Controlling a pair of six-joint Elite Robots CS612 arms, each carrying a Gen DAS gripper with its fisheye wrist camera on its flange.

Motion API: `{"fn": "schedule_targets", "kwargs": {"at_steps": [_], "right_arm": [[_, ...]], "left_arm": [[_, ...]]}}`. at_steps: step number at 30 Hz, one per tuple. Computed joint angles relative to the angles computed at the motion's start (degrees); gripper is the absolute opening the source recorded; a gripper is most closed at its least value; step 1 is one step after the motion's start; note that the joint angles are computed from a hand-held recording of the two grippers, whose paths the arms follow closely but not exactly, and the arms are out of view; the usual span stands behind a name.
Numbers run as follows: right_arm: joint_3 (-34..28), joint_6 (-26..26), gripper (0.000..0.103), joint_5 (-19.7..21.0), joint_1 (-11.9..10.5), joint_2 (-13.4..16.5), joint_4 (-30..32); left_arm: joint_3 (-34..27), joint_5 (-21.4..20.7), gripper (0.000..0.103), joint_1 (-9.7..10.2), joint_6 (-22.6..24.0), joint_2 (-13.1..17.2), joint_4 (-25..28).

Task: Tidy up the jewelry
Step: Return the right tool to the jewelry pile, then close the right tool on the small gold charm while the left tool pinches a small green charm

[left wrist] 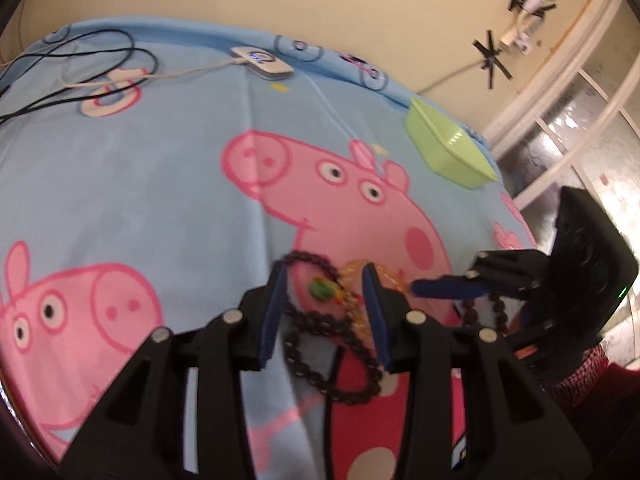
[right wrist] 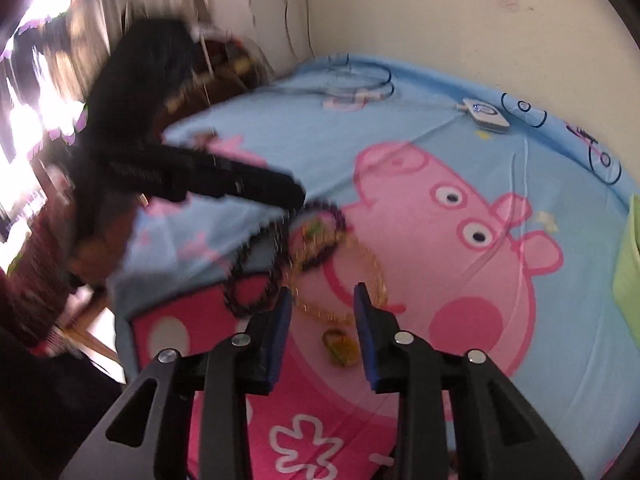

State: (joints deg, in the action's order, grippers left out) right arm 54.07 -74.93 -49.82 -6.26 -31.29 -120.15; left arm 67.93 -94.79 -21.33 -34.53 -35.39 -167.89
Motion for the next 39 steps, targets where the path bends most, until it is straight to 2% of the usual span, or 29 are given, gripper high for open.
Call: {"fn": "schedule_targets", "kwargs": {"at_steps": [1,4,6,9,11,13,18,21,23,24,26,30,32,36,38,39], "right_arm": [[1.01,0.90,0.007,-1.05,0.07,-0.22,-2.58],[1.55,3.08,0.007,-1.85,-0.38,-0.26,-3.24],[2.61,4.25,0.002,-1.73,-0.81,-0.28,-5.93],[3.92,8.11,0.000,-1.83,-1.40,-0.47,-10.48],[3.59,10.71,0.000,-1.80,-1.62,0.00,-12.47],[2.77,12.47,0.000,-1.35,-1.74,0.38,-11.77],[4.78,13.50,0.000,-0.64,-2.05,-0.37,-14.10],[4.87,13.09,0.000,-0.54,-2.06,-0.60,-12.88],[4.54,13.13,0.000,-0.31,-1.96,-0.46,-12.47],[4.65,13.25,0.000,-0.12,-1.92,-0.51,-12.57],[4.80,13.56,0.000,0.71,-1.95,-0.57,-12.86],[5.29,12.87,0.000,0.93,-1.94,-0.85,-13.15],[5.91,12.53,0.001,0.82,-1.97,-1.13,-13.59],[6.60,12.01,0.005,1.90,-2.40,-1.66,-13.48],[6.80,12.03,0.006,2.66,-2.60,-1.77,-13.83],[6.62,12.37,0.008,3.11,-2.70,-1.70,-13.62]], "left_arm": [[-0.02,-0.15,0.037,-0.08,0.34,0.01,0.17],[-1.05,0.56,0.037,-0.44,2.60,0.49,2.98],[-2.51,0.85,0.037,-0.59,3.42,1.47,5.16],[-3.44,3.33,0.037,-1.08,5.03,2.40,4.06],[-4.54,4.32,0.029,-1.29,5.73,2.89,5.10],[-5.07,5.75,0.025,-1.52,6.40,3.12,5.66],[-2.58,5.62,0.022,-1.69,8.51,1.85,4.31],[1.37,1.21,0.022,-0.40,3.43,0.15,-0.29],[3.46,-1.19,0.005,0.42,-0.31,-0.61,-4.20],[4.47,-2.25,0.005,0.85,-2.22,-1.02,-6.23],[5.47,-3.09,0.005,1.28,-3.99,-1.46,-9.33],[4.76,-5.09,0.005,1.37,-3.35,-1.54,-12.17],[3.26,-5.21,0.005,1.05,-1.61,-1.15,-11.02],[2.31,-1.69,0.005,0.13,1.41,-1.77,-5.27],[3.11,-0.29,0.014,-0.03,2.21,-2.31,-2.96],[3.80,0.87,0.033,-0.16,2.09,-2.67,-2.11]]}}
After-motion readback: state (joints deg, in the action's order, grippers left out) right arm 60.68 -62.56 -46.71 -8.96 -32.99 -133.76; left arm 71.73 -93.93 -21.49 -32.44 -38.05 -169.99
